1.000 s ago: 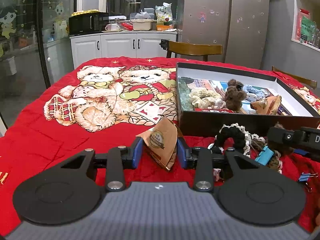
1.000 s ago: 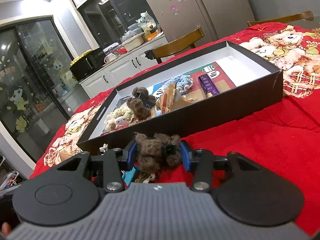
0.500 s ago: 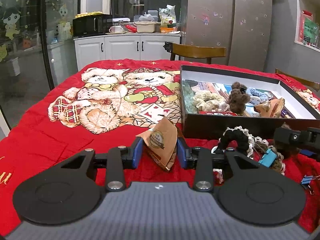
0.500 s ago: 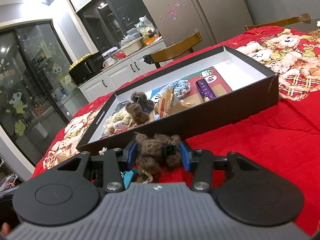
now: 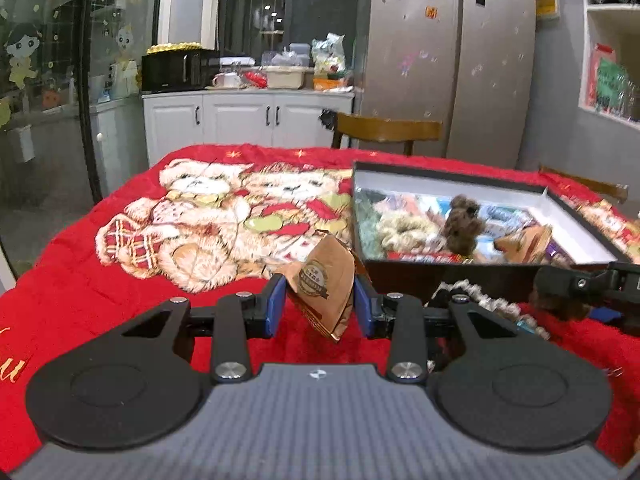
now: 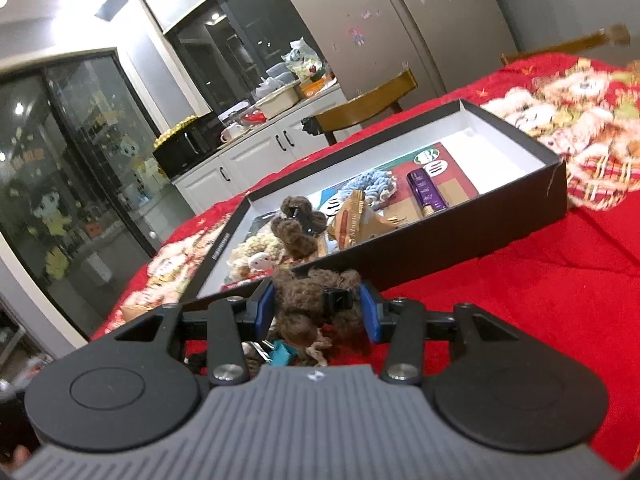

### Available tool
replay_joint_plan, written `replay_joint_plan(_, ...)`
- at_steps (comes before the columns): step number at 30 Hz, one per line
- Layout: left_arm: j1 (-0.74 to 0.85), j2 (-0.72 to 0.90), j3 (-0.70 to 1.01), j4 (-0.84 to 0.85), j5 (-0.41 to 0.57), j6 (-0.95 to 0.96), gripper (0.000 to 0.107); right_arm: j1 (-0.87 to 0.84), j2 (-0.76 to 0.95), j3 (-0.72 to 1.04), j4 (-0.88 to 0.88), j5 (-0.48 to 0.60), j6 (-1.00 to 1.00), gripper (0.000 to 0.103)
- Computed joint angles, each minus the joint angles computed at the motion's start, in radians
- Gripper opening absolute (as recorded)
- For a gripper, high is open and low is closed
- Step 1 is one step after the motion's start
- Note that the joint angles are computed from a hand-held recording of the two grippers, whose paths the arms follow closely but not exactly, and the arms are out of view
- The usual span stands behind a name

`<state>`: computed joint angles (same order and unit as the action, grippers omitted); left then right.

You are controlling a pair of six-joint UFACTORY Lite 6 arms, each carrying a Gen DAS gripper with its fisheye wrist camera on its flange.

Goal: Organize objects
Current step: 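Lift paper packet with left tool while right tool lifts brown keychain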

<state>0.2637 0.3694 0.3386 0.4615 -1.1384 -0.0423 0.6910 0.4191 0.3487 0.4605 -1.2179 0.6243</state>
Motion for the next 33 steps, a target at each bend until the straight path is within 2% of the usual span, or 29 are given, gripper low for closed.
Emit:
replay_joint_plan(3,0.029,-0.043,-0.025,0.039,-0.03,-0.01,0.042,-0.041,-0.1,-0.038,-0.085,0.039,-0.045,0.048)
replay_joint_plan(6,0.057,-0.117,-0.054,0.113,-0.021,-0.031,0.042,-0.019,-0.253,-0.084,-0.049,0.106,-0.137,0.048)
replay_joint_plan(9,0.039,-0.223,-0.108,0.101,-0.017,-0.058,0.042,-0.011,-0.427,-0.125,-0.014,0.207,-0.231,0.048)
replay_joint_plan(13,-0.039,-0.405,-0.131,0.072,0.102,-0.145,0.042,-0.061,-0.636,-0.122,-0.009,0.408,-0.372,0.048)
replay_joint_plan(16,-0.143,-0.536,-0.121,-0.003,0.203,-0.158,0.042,-0.123,-0.717,-0.09,-0.043,0.517,-0.403,0.048)
replay_joint_plan(19,-0.216,-0.648,-0.106,-0.041,0.274,-0.192,0.042,-0.203,-0.733,-0.029,-0.119,0.597,-0.373,0.048)
replay_joint_plan(22,-0.277,-0.725,-0.082,-0.069,0.322,-0.233,0.042,-0.256,-0.706,0.042,-0.16,0.63,-0.373,0.048)
replay_joint_plan(25,-0.342,-0.758,-0.029,-0.123,0.389,-0.24,0.042,-0.315,-0.665,0.109,-0.258,0.644,-0.288,0.048)
replay_joint_plan(30,-0.443,-0.672,0.119,-0.322,0.448,-0.106,0.042,-0.387,-0.564,0.203,-0.384,0.604,-0.164,0.048)
replay_joint_plan(33,-0.441,-0.568,0.252,-0.295,0.511,-0.145,0.042,-0.411,-0.483,0.28,-0.42,0.602,-0.133,0.048)
